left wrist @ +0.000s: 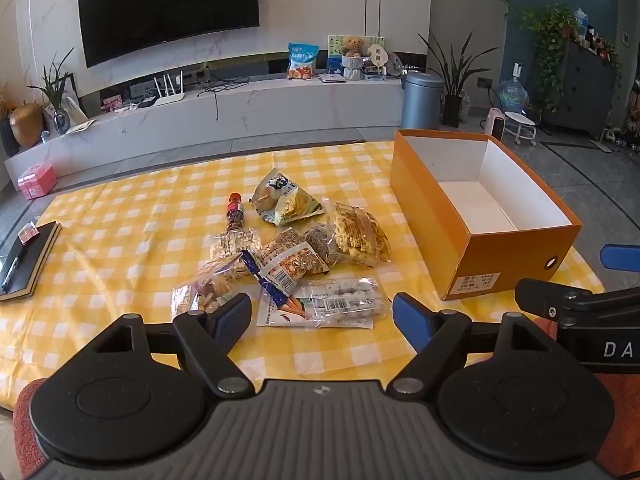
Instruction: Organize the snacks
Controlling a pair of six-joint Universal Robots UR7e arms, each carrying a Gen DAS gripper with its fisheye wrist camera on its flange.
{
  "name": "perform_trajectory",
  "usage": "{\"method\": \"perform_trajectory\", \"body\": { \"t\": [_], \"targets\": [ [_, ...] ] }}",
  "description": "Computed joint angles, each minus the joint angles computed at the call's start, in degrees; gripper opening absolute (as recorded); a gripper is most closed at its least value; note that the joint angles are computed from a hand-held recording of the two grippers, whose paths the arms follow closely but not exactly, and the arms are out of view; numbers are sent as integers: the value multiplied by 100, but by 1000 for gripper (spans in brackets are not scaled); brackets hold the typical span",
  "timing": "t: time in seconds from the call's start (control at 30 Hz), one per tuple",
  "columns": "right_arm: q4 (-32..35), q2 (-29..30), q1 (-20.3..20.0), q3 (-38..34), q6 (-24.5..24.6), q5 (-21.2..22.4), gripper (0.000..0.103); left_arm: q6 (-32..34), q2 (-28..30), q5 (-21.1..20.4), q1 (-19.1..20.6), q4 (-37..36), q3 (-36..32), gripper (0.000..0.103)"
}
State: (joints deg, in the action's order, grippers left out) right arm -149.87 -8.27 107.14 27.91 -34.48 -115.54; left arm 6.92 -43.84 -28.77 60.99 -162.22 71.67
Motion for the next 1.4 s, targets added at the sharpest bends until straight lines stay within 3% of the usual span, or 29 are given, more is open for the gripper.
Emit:
{"method": "perform_trajectory", "body": {
  "t": [1.4],
  "targets": [
    [-175, -88, 10, 258, -53, -117, 100, 60, 21, -34, -47, -170, 42, 94]
  ]
}}
